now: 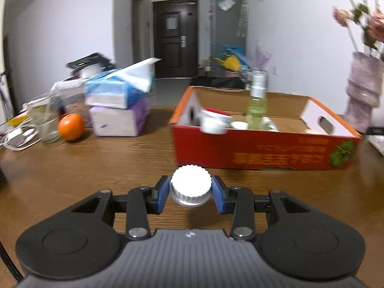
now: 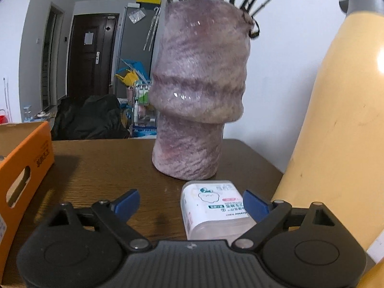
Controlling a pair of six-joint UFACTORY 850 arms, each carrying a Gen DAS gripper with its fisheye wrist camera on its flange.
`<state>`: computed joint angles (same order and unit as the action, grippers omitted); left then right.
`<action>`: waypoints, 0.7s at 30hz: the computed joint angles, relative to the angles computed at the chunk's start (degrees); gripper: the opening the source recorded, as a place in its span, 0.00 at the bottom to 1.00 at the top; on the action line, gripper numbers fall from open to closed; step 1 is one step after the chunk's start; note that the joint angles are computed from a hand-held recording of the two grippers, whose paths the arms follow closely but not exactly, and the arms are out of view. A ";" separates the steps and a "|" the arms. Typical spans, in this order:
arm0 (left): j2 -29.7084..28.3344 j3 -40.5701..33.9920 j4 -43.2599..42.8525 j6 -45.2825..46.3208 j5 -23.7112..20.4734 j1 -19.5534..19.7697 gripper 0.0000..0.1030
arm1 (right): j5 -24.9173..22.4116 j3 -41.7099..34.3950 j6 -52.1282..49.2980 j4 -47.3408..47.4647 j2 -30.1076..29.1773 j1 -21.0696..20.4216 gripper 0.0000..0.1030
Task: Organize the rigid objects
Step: 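Close the right tool around the white bead container and lift it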
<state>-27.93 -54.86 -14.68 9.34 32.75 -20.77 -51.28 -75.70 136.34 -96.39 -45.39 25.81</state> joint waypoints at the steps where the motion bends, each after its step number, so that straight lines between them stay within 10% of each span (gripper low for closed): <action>1: -0.12 -0.08 0.62 0.37 0.13 -0.43 0.38 | 0.23 -0.01 0.10 0.29 -0.04 -0.08 0.89; 13: -2.67 -3.17 -0.80 6.07 -0.01 -2.70 0.38 | 0.51 1.07 1.93 -2.07 0.62 0.20 0.85; 21: -3.52 -4.21 -0.28 6.66 -0.36 -3.14 0.38 | -6.46 -7.24 -15.27 12.24 -4.64 0.33 0.88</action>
<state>-31.45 -59.06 -14.96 16.00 32.39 -23.91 -57.74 -82.94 121.07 -84.15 -50.03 26.15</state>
